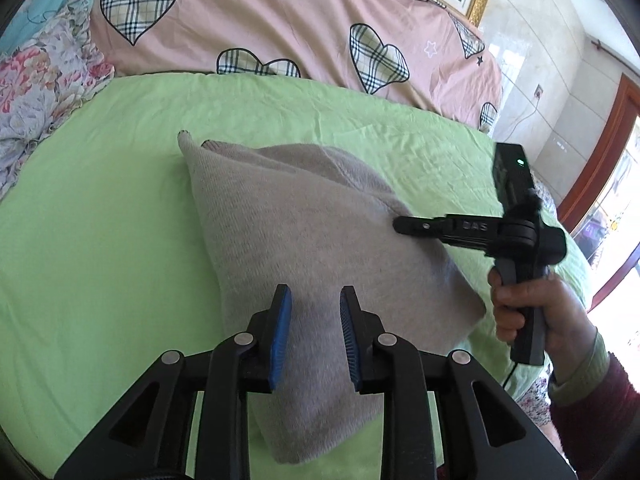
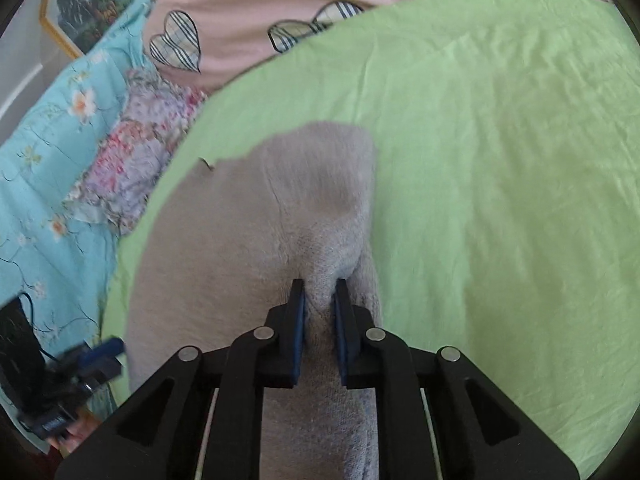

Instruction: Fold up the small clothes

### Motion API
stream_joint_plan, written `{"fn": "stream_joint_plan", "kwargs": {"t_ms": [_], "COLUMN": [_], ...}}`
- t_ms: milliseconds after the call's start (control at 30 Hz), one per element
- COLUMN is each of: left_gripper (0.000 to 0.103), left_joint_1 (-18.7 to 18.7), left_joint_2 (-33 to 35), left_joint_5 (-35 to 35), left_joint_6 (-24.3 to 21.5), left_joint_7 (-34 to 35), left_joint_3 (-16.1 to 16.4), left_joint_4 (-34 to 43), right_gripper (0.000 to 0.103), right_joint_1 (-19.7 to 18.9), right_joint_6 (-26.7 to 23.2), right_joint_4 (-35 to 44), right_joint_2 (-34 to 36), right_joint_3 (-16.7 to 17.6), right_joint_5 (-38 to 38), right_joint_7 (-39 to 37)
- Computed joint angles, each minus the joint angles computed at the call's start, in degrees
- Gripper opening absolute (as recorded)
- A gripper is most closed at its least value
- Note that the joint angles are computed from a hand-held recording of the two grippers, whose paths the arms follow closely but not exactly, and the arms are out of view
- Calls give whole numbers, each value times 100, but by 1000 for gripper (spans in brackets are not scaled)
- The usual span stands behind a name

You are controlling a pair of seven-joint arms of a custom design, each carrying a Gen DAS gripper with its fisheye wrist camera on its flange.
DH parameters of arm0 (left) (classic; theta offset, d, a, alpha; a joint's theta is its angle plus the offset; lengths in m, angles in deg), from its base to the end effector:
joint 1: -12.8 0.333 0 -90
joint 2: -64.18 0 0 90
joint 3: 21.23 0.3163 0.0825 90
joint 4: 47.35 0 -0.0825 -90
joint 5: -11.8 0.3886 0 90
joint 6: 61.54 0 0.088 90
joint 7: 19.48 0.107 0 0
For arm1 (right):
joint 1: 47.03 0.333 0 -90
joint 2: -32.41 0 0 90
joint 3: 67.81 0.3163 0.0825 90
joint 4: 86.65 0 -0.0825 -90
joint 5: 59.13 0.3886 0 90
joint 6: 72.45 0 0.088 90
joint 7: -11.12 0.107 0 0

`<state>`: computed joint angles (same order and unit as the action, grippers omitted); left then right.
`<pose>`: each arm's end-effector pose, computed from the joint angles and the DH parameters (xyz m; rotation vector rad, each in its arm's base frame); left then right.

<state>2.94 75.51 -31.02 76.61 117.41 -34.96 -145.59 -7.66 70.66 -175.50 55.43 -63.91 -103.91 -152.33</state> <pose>0.6124 -0.2586 0.5277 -1.1171 2.6345 -1.2350 0.5273 0.4917 0.4768 -1.0981 2.1067 -0.3266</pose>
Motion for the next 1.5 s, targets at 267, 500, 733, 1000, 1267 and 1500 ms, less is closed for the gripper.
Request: {"fn": "stream_joint_plan", "kwargs": {"t_ms": [267,500,733,1000,1267,1500], "left_gripper": [25,15,15,15,16,17], "left_joint_1": [-56,-282,-91,251,22,-93], "left_joint_2": [567,973,651,-490,-647,-793], "left_joint_5": [283,1159,857,-503,25,57], "left_joint_6": [-208,87,285,-239,-78,435], "left_joint_7": [-578,-1121,-815,458,25,88], "left_joint_3": [-7,36,-108,-45,148,112], "left_joint_4": [695,870,452,-720,-1291,-1599], "right_gripper": [28,24,25,29,35,35], "right_joint_1": [226,313,452,922,1031,1086], "right_joint_6": [-532,-730,-770,-1290,-1707,-1823], "right_joint_4": [839,825,734,676,513,567], "right_joint_2": [236,554,425,176,249,324], "right_joint_3": [153,-112,-146,18,254,204], "right_joint_5": [-750,10,-162,-690,-252,-383], "right_joint_7": [-185,-707,-473,-128,-115,-96]}}
